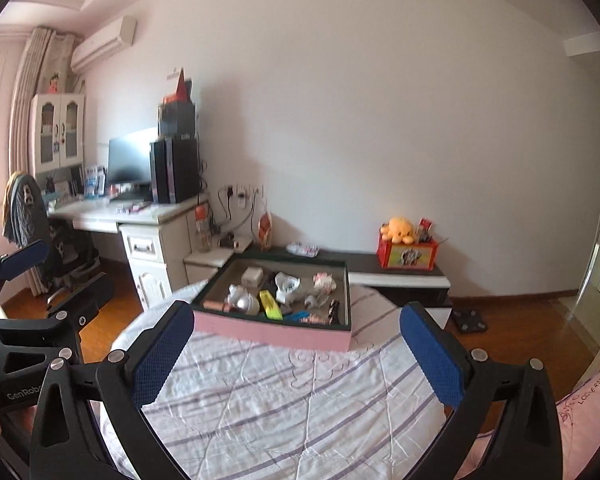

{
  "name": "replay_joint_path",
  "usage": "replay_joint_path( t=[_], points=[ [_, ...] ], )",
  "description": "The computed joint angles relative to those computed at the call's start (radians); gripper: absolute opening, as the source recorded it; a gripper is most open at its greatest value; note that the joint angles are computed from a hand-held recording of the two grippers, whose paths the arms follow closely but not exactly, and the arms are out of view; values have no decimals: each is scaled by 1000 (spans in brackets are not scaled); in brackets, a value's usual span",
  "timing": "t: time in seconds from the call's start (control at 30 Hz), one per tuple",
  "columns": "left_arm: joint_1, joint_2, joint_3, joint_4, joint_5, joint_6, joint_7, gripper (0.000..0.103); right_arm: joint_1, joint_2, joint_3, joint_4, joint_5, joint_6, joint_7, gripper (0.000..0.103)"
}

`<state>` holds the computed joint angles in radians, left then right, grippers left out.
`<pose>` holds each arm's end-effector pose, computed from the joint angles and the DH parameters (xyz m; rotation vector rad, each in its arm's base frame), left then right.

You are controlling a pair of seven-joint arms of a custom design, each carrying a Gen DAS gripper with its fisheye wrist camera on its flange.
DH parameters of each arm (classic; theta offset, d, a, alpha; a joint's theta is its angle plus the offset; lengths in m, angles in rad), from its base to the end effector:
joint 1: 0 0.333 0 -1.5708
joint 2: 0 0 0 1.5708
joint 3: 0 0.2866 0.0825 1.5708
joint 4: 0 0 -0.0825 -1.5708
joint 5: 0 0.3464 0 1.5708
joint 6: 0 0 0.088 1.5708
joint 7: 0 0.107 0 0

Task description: Organize rigid objects

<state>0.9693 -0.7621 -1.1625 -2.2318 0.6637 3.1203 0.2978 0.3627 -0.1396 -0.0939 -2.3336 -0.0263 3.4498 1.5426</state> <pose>0.4392 -0.2631 0.5367 -1.3791 1.3152 -0.9197 0.4822 0.1336 0.5433 -1.6128 1.1654 -0.8881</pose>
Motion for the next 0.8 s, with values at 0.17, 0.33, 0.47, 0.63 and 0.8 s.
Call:
replay_joint_path(
  t=[0.17, 0.33, 0.47, 0.63, 0.8],
  points=[
    [-68, -101, 75, -60, 2, 21, -20, 103, -151, -78, 218, -69, 247, 67, -205, 103],
    [-122, -231, 128, -142, -33, 59, -79, 103, -39, -155, 112, -159, 201, 143, -163, 103],
    [-165, -271, 160, -188, -45, 83, -79, 103, -48, -200, 133, -204, 221, 175, -175, 103],
    [-195, -302, 170, -216, -70, 76, -77, 103, -66, -240, 175, -237, 274, 187, -206, 103],
    [-207, -358, 176, -239, -78, 69, -90, 103, -57, -261, 183, -257, 299, 208, -218, 103]
  ],
)
